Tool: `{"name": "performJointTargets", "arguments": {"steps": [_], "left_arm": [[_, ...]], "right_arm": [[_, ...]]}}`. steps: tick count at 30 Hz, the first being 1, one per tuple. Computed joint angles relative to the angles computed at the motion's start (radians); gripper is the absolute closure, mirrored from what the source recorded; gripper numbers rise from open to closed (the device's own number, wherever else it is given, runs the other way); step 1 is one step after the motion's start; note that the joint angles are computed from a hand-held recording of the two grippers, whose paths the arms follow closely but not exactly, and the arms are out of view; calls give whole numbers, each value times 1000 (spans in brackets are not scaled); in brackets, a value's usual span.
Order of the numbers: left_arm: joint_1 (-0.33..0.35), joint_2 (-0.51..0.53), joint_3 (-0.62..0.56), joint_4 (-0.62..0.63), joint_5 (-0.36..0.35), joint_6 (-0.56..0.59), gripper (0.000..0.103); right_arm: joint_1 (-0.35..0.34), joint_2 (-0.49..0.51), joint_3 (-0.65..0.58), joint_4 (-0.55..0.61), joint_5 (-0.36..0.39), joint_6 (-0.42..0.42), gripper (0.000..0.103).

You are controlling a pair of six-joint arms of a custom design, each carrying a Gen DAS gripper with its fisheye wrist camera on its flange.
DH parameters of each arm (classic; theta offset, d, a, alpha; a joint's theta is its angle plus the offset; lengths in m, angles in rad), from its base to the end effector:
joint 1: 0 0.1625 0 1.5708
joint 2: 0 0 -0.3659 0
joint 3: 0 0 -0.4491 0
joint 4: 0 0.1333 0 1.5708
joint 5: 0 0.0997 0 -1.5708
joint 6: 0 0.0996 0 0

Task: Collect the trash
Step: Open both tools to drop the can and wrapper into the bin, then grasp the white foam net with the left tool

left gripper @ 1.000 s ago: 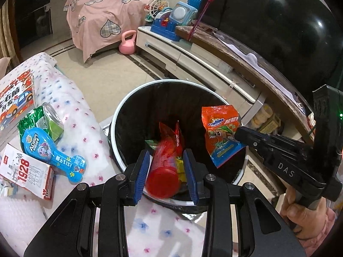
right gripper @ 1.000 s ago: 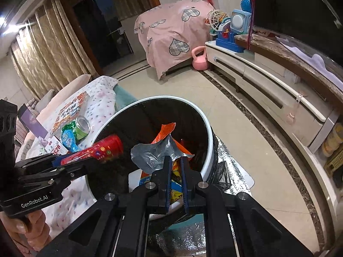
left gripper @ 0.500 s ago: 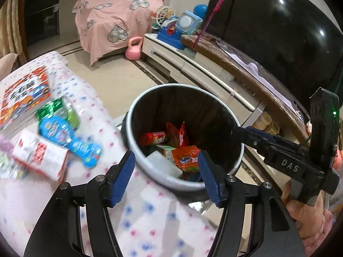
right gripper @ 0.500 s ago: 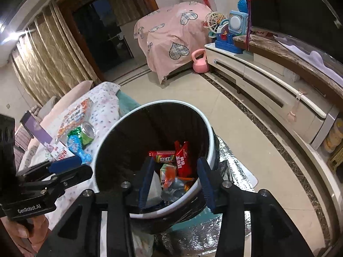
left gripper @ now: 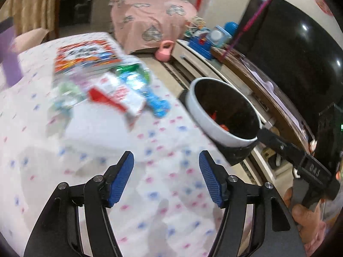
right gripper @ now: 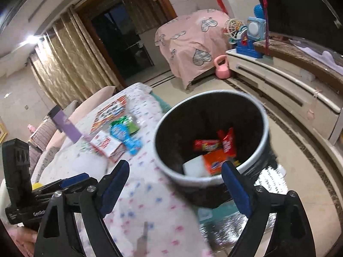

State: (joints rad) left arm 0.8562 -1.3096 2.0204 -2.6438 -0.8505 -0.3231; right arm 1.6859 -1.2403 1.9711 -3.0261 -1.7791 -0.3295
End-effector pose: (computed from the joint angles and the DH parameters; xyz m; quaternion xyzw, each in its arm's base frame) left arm -0.2131 -0.5493 0.1883 0.1168 0.9153 -0.3183 0.2174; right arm 0.1800 -0.5755 0.2019 0.1691 -0.9153 0.3400 0.1344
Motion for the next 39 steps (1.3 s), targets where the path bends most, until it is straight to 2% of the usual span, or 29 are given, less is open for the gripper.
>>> {"name": "performJointTargets", "arguments": {"steps": [9,17,21,30,39], "left_arm": [[24,-169,127,27,40,-79,38],[47,-252,173,51,45,-121,38],[54,-235,158,38,57,-90,38],[110,-110,62,16,62,-35,38],[149,-47,5,-50,0,13,40]], "right_arm": [[54,54,20,10,-15,-25,12],[78,114,8,6,-18,-50,12],[82,134,-5,12,-21,-54,12],[90,160,-32,12,-31,-64,12],[86,191,-71,23,-29,-64,13]]}}
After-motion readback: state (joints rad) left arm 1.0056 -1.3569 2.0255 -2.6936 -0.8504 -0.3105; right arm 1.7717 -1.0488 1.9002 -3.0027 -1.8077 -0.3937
